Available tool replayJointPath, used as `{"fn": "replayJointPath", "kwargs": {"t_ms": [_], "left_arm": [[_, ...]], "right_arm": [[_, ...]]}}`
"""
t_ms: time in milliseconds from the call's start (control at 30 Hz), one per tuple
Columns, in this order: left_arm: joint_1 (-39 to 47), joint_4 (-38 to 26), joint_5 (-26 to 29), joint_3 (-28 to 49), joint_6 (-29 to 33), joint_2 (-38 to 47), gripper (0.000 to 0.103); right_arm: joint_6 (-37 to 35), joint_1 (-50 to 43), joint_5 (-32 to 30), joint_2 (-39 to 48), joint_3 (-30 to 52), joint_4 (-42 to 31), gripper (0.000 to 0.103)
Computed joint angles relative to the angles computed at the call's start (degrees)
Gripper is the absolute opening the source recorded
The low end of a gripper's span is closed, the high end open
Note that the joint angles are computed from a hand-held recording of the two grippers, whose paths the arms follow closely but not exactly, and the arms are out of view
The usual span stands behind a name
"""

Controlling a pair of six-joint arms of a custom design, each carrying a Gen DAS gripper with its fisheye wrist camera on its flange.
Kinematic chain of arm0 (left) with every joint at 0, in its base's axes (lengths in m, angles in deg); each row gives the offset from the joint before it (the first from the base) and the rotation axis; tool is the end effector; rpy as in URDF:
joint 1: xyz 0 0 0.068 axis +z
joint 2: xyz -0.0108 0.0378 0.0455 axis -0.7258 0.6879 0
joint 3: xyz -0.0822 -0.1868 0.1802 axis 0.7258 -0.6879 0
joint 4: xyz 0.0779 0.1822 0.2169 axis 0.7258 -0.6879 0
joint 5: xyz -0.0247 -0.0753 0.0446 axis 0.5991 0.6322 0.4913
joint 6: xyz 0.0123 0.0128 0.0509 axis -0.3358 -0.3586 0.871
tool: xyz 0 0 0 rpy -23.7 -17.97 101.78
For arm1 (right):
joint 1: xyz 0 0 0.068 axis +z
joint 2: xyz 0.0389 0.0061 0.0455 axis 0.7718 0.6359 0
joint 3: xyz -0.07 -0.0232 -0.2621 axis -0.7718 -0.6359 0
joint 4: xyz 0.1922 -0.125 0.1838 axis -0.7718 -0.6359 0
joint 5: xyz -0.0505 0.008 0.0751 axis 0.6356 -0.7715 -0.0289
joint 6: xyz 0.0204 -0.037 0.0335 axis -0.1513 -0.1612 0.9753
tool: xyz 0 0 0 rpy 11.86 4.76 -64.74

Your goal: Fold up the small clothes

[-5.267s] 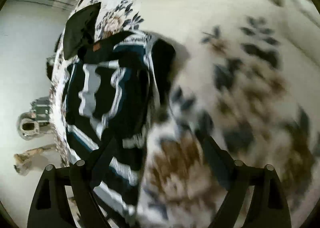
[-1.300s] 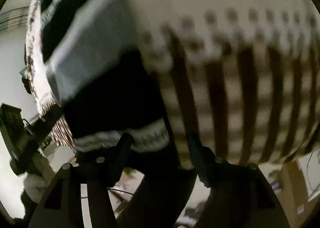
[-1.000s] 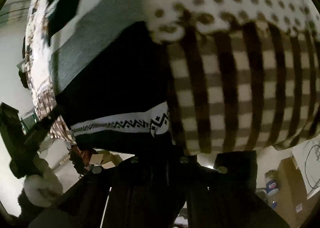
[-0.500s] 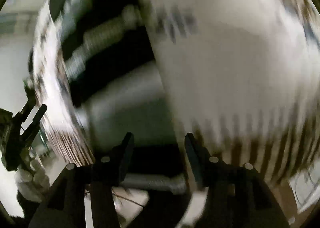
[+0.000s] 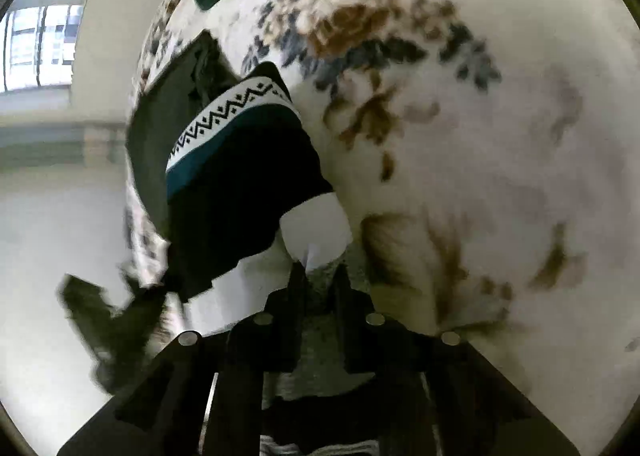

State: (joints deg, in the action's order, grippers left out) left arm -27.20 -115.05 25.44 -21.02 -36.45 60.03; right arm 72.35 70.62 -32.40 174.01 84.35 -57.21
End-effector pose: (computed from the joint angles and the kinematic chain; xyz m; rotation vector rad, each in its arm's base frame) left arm 0.3333 0.1005 0.1168 -0.0322 2.7482 -0.5021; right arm 0.2402 0.1008 0.0677 0.7740 2.6908 0.8738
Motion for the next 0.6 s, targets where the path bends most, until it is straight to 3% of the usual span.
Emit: {"fn": "replayJointPath", "kwargs": {"t_ms": [67, 133, 200, 233, 267, 300, 333, 400, 433, 467, 500, 600], "left_arm": [[0.7, -2.4, -1.9, 2.7, -0.6, 2.5, 0.005], [2.5, -6.9, 1.8, 6.0, -1.2, 2.5, 0.008], [1.9, -8.5, 2.9, 7.8, -1.6, 1.6, 0.027], [1.4, -8.7, 4.8, 8.7, -2.1, 1.2, 0.051], [0.9, -8.4, 5.5, 9.2, -2.3, 1.5, 0.063], [-0.4, -8.2, 5.4, 10.1, -2.7, 2.5, 0.063], [-2.1, -7.9, 4.2, 11.2, -3.1, 4.3, 0.063], [-5.1, -6.2, 1.3, 12.0, -3.6, 7.0, 0.063], [-6.8, -5.3, -0.7, 12.8, -3.4, 9.1, 0.063], [-8.1, -4.9, -2.9, 13.6, -3.2, 10.5, 0.063], [-9.1, -4.9, -5.0, 15.0, -2.6, 12.7, 0.063], [-8.6, -6.0, -4.6, 16.7, -3.3, 13.7, 0.063]], "right_arm": [[-1.0, -0.3, 1.2, 1.5, 1.6, -3.7, 0.010], [-4.9, -1.6, -0.1, 5.2, 3.6, -6.5, 0.010], [-8.7, -3.1, -2.2, 4.4, 6.5, -10.9, 0.013], [-9.8, -3.7, -2.1, 3.7, 7.5, -12.0, 0.020], [-10.2, -4.3, -0.8, 1.8, 7.7, -12.6, 0.028], [-10.1, -4.9, -0.2, 0.8, 8.1, -12.1, 0.049], [-11.0, -5.8, -1.1, 2.2, 10.1, -11.5, 0.056], [-13.8, -6.4, -2.5, 11.9, 19.9, -14.0, 0.056], [-14.9, -6.6, -3.5, 15.6, 23.1, -14.7, 0.054], [-16.0, -6.6, -3.1, 19.9, 27.2, -15.3, 0.043], [-17.1, -6.5, -0.8, 23.8, 31.3, -16.8, 0.008], [-20.8, -7.7, 1.4, 33.1, 42.5, -24.8, 0.008]]}}
